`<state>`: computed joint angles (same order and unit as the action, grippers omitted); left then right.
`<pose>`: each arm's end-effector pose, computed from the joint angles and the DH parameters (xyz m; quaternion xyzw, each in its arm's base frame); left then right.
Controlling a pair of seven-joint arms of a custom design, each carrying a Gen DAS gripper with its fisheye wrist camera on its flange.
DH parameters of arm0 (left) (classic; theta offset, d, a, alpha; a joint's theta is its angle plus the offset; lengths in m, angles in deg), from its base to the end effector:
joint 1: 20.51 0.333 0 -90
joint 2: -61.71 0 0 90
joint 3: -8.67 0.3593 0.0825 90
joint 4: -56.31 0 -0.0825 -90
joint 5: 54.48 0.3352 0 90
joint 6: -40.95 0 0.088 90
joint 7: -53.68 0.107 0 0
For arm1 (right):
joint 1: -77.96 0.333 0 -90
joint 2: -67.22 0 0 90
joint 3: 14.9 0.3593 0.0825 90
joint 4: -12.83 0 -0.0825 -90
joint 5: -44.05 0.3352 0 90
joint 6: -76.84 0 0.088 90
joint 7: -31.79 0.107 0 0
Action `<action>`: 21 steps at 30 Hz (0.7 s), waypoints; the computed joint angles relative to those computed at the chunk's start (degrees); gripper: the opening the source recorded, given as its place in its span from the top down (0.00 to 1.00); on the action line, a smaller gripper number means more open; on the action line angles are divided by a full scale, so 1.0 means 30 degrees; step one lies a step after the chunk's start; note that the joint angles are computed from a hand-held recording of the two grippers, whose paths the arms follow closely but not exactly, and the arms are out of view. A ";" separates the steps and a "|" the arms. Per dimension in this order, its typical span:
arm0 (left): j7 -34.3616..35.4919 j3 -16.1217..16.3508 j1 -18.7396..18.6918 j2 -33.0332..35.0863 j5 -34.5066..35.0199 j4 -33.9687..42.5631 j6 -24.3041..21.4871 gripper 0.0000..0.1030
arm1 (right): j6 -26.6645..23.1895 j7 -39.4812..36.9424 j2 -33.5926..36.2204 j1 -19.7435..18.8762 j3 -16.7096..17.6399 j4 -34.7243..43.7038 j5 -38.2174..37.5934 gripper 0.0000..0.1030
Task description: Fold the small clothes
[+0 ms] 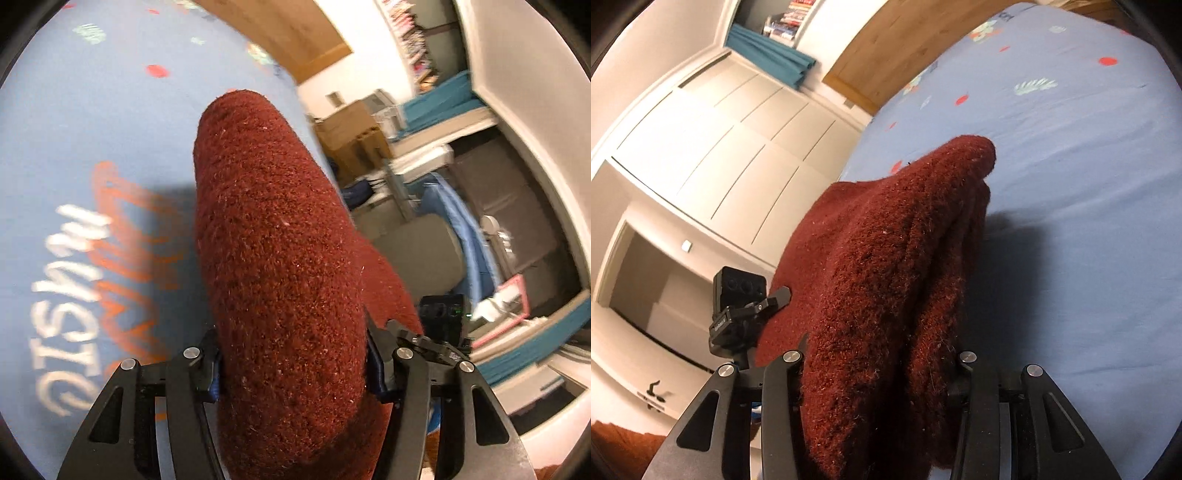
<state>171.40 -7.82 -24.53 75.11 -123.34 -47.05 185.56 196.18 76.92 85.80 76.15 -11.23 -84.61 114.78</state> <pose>0.5929 -0.1931 0.5318 0.6306 -0.5981 0.4687 0.1576 0.6372 0.0625 0.5042 -0.6527 0.5497 0.1875 0.4865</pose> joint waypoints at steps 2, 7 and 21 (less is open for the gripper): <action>-0.2491 0.0510 -0.0460 0.0064 0.2967 -0.0279 0.0200 0.45 | 0.0501 0.0596 0.0274 0.0501 0.0095 -0.0137 -0.0534 0.57; -0.3740 0.0560 -0.0156 -0.1271 0.5800 -0.2044 0.0559 0.36 | 0.1710 0.2668 0.0560 0.1155 0.0052 -0.1013 -0.2350 0.43; -0.9601 0.1211 -0.2239 -0.3982 1.3323 -0.5528 0.3302 0.25 | 0.5008 0.4314 -0.2653 0.1772 -0.0868 -0.4858 -0.5183 0.35</action>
